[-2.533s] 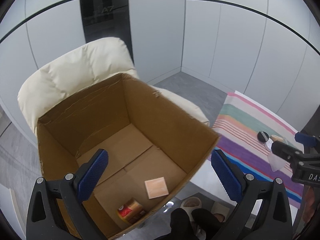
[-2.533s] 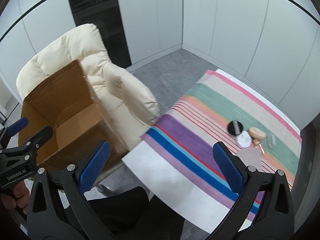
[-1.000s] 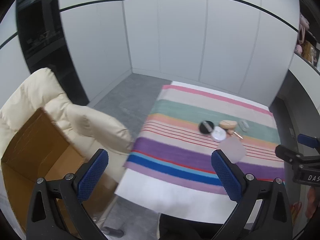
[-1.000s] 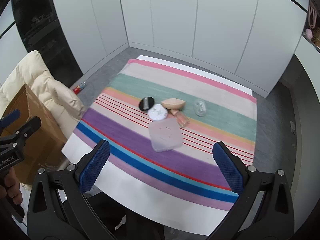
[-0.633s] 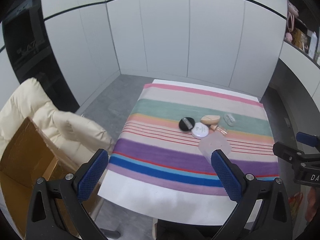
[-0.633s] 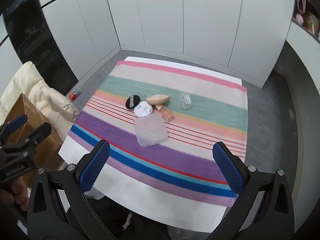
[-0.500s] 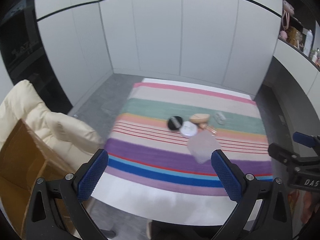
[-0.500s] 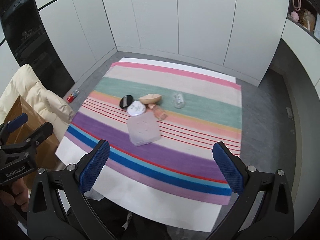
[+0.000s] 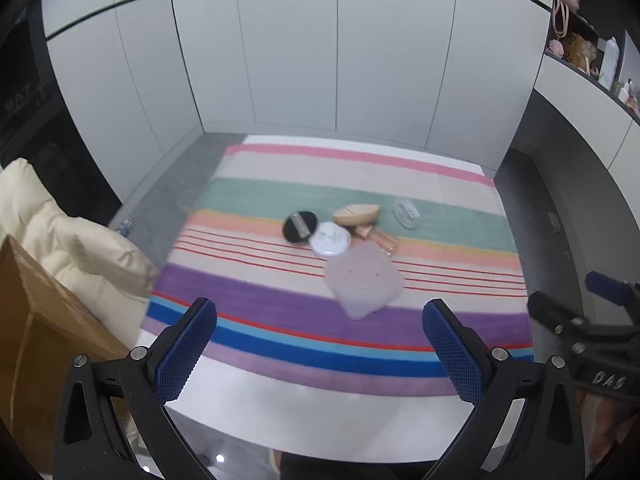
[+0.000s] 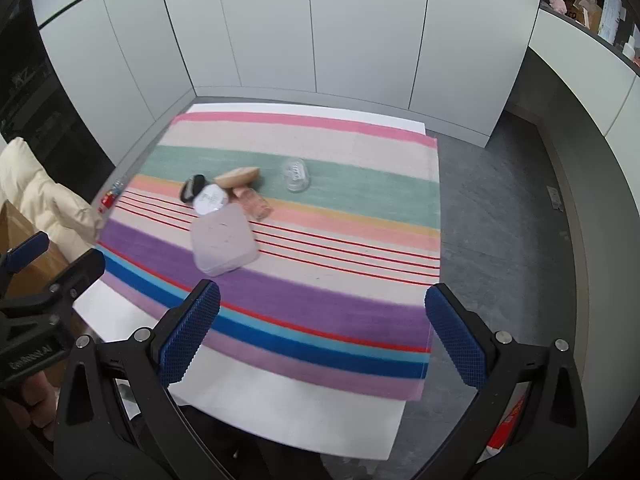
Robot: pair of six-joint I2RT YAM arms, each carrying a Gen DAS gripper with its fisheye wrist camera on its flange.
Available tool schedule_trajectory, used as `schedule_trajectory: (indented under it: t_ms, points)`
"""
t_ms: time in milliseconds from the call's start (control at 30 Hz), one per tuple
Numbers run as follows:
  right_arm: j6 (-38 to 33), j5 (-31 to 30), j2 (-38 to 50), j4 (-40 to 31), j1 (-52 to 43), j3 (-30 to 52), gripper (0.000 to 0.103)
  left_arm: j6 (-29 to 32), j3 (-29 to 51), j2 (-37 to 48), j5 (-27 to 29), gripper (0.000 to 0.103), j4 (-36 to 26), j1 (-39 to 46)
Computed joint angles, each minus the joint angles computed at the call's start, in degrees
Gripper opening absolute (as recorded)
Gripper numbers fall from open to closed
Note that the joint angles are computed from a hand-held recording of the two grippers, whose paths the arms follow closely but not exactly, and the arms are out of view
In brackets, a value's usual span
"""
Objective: Organize objects
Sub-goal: 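Move both grippers back from the cardboard box toward the table objects, then grasp the clear square container with the left gripper while the right gripper grasps the labeled oval case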
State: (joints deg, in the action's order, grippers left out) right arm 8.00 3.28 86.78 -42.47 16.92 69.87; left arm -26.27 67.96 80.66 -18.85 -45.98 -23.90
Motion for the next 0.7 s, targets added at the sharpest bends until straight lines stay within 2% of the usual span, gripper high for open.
schedule_trajectory:
  t_ms: [133, 233, 500, 700]
  points:
    - [-2.0, 0.7, 3.7, 3.3, -1.5, -1.4, 0.103, 0.3, 1.3, 5.3, -0.2, 0.103, 2.0, 0.1]
    - [-2.8, 1.0, 6.8, 4.6, -2.7, -0.9, 0.103, -0.8, 2.9, 10.8, 1.7, 0.103, 3.7, 1.1]
    - [-7.7, 0.4, 18.4, 9.7, -5.5, 3.6, 0.103, -3.3, 9.1, 25.9, 4.6, 0.103, 7.5, 2.8]
    - [-9.0, -0.1, 27.0, 12.0, -6.4, 8.7, 0.103, -5.5, 12.2, 32.9, 6.7, 0.103, 10.4, 3.9]
